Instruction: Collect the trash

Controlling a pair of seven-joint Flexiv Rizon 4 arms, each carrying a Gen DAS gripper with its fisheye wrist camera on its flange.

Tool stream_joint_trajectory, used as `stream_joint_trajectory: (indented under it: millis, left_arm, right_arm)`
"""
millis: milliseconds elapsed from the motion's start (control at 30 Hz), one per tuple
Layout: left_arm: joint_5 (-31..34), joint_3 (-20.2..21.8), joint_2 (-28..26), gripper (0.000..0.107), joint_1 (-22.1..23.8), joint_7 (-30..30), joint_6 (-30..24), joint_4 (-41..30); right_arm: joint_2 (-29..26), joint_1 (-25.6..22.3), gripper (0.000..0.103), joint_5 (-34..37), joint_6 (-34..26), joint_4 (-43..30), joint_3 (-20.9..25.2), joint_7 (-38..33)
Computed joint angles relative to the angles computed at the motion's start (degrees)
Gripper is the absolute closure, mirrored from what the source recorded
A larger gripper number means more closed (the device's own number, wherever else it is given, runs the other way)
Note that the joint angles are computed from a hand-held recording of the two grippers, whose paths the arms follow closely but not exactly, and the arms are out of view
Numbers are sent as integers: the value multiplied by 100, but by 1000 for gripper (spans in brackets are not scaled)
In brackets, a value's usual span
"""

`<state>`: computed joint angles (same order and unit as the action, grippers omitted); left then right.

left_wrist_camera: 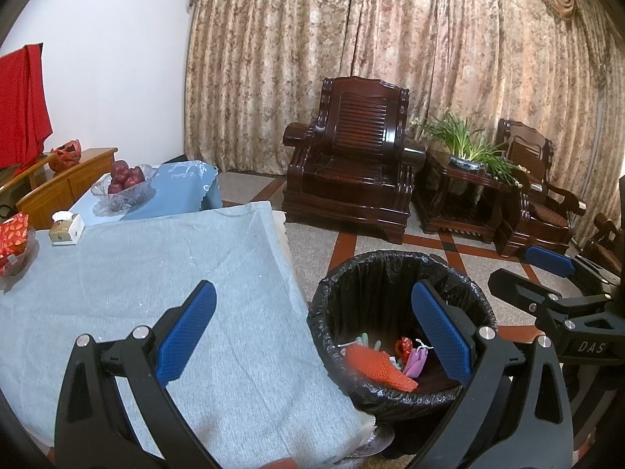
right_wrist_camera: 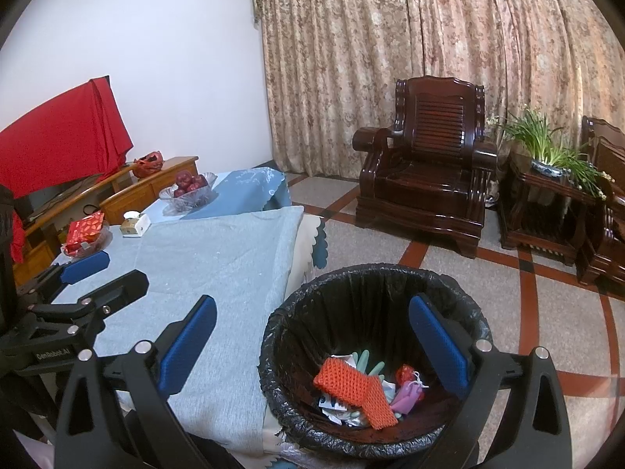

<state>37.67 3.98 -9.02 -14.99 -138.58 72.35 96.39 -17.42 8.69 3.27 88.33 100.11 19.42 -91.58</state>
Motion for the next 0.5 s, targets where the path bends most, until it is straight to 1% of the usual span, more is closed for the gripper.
stream_joint_trajectory:
  millis: [167,233,500]
  left_arm:
    - [-7,-6,2,9,1,8,-11,-6]
    - [-16,-9,4,9,5,17,-17,-5]
    - [44,-4,116,9,67,-13,67,213]
  right_arm:
    - [-12,-31,6,31,-19,-26,25,-45]
    - [15,48,6,-7,-10,13,-50,27]
    - [10,12,6,14,-25,4,-13,2]
